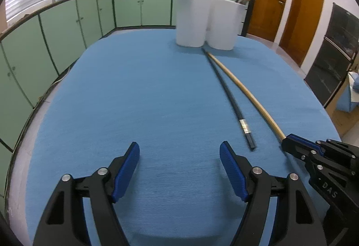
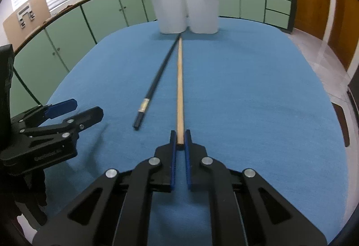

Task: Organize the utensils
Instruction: 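Grasp the wooden chopstick with the right tool while the left tool grasps the black chopstick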

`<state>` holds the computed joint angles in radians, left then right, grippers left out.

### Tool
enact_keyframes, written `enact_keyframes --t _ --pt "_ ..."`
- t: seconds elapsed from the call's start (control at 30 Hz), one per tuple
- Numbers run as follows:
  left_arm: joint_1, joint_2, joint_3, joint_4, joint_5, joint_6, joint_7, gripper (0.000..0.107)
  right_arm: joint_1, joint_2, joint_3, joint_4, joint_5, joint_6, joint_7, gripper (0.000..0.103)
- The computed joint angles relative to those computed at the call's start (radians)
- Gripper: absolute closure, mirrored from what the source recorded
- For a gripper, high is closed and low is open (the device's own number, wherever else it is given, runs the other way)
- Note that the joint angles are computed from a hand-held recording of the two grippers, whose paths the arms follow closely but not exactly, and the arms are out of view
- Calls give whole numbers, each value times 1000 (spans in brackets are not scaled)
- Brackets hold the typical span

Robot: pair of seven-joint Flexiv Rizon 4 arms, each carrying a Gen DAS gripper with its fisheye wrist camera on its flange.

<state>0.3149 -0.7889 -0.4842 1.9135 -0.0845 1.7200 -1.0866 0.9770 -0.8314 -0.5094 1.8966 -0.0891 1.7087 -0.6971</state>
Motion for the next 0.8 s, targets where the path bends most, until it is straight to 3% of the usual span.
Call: enact_keyframes --t 0.3,0.7,0.8 --pt "-27 -16 -37 -10 -1 -24 17 35 43 14 -62 84 67 29 20 97" --pt "-158 -7 79 -42 -40 -22 1 64 -3 15 -16 68 84 38 -15 97" --pt "-170 -6 89 -44 -39 -17 -5 80 -23 19 4 65 81 39 -19 97"
